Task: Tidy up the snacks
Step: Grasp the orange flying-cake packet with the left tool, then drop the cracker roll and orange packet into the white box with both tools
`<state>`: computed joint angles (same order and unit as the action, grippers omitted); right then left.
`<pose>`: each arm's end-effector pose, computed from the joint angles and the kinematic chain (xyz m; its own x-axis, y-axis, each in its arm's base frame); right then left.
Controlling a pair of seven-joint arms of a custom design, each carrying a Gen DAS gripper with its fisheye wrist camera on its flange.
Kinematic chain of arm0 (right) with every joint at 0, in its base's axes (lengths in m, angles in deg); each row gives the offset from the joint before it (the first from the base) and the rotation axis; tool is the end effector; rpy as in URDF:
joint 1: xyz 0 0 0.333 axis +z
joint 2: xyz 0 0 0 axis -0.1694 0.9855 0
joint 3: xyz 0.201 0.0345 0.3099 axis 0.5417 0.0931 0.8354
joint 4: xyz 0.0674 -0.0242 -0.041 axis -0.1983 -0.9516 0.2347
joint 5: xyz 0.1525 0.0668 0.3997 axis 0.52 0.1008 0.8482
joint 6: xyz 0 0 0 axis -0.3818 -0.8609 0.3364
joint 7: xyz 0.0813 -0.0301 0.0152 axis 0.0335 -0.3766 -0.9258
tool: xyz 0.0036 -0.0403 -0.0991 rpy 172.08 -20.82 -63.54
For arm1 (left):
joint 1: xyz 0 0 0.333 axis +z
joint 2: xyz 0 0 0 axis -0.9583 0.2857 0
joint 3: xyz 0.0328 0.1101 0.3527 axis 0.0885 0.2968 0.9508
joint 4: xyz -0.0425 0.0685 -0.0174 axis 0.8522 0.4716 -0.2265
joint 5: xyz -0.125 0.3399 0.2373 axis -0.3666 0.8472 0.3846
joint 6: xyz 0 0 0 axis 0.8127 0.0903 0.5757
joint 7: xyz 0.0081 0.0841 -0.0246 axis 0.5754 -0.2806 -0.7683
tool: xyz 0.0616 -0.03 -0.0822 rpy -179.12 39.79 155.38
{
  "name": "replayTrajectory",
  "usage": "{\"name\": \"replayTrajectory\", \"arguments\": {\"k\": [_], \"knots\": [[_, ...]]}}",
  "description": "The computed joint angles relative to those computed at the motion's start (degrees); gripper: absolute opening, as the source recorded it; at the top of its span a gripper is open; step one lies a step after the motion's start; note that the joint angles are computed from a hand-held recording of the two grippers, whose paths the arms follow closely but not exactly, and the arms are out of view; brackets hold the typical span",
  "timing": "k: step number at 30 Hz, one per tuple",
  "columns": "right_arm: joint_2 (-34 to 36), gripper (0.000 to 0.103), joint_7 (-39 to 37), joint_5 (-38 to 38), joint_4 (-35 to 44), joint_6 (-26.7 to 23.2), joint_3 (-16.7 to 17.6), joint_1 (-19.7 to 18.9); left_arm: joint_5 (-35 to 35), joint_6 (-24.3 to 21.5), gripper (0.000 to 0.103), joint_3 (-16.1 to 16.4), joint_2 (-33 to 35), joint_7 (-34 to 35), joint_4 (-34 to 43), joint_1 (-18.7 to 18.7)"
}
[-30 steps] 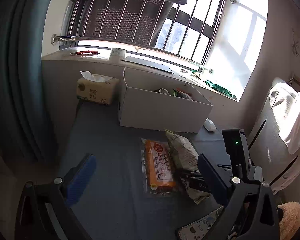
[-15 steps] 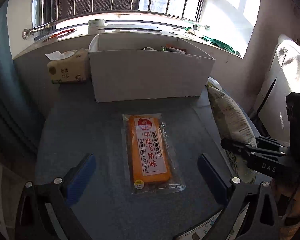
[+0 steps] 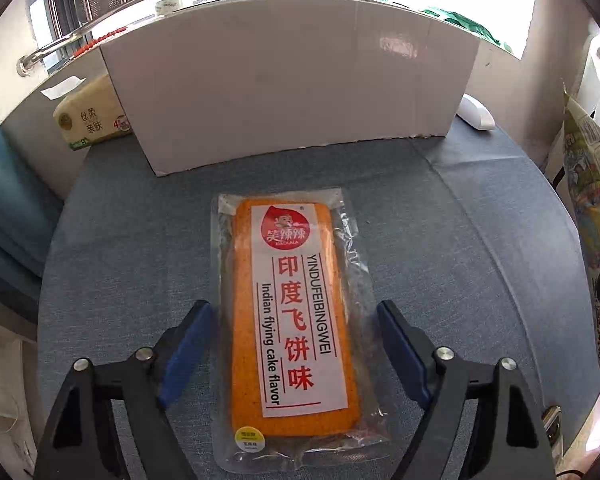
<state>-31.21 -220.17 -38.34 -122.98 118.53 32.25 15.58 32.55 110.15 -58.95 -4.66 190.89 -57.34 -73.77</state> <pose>0.5098 0.3531 0.4778 -0.2185 -0.9382 -0.2686 -0.6906 0.3431 -0.6367 0.6754 -0.1283 0.4453 -0.5291 -0.8479 0.0332 -0.7350 0.4384 -0.5172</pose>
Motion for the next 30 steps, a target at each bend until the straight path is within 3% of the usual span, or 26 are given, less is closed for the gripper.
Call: {"name": "replayTrajectory", "arguments": {"k": [2,3,6,9,17,20,23,25,27,30], "knots": [[0.31,0.038,0.24,0.09,-0.12,0.81,-0.08,-0.06,-7.75,-1.98,0.058,-2.00,-0.67,5.63,-0.02,2.85],[0.48,0.038,0.30,0.04,-0.13,1.29,-0.16,-0.07,-10.98,-4.65,0.058,-2.15,-0.33,7.63,0.87,4.01],[1.04,0.038,-0.22,0.24,-0.02,2.15,-0.38,0.03,-16.00,-3.99,0.058,-1.49,-2.33,12.44,-1.34,4.69],[1.57,0.038,-0.55,0.49,0.36,2.60,-0.65,0.27,-24.80,-6.75,0.058,-0.98,-4.35,18.02,-1.99,5.93],[2.76,0.038,-2.64,-1.35,3.79,5.80,-2.12,-0.19,-43.88,-12.32,0.058,2.87,-7.84,30.32,2.42,5.42],[3.71,0.038,-4.63,-2.21,6.97,8.81,-3.43,-0.93,-43.96,-10.41,0.058,3.21,-5.66,29.90,7.92,4.46],[5.55,0.038,-11.66,1.22,12.20,7.31,-4.05,-1.62,-43.94,-11.73,0.058,2.57,-1.79,26.06,15.22,4.69],[7.25,0.038,-16.04,4.26,15.77,7.14,-4.69,-2.12,-42.03,-10.17,0.058,1.69,1.34,23.32,20.22,4.36],[9.49,0.038,-22.61,10.86,19.67,6.69,-4.74,-3.09,-36.72,-8.83,0.058,1.00,5.53,18.23,26.14,3.25],[13.63,0.038,-31.33,17.88,26.69,3.79,-5.04,-4.00,-27.75,-10.71,0.058,1.34,12.78,7.87,36.53,1.34]]}}
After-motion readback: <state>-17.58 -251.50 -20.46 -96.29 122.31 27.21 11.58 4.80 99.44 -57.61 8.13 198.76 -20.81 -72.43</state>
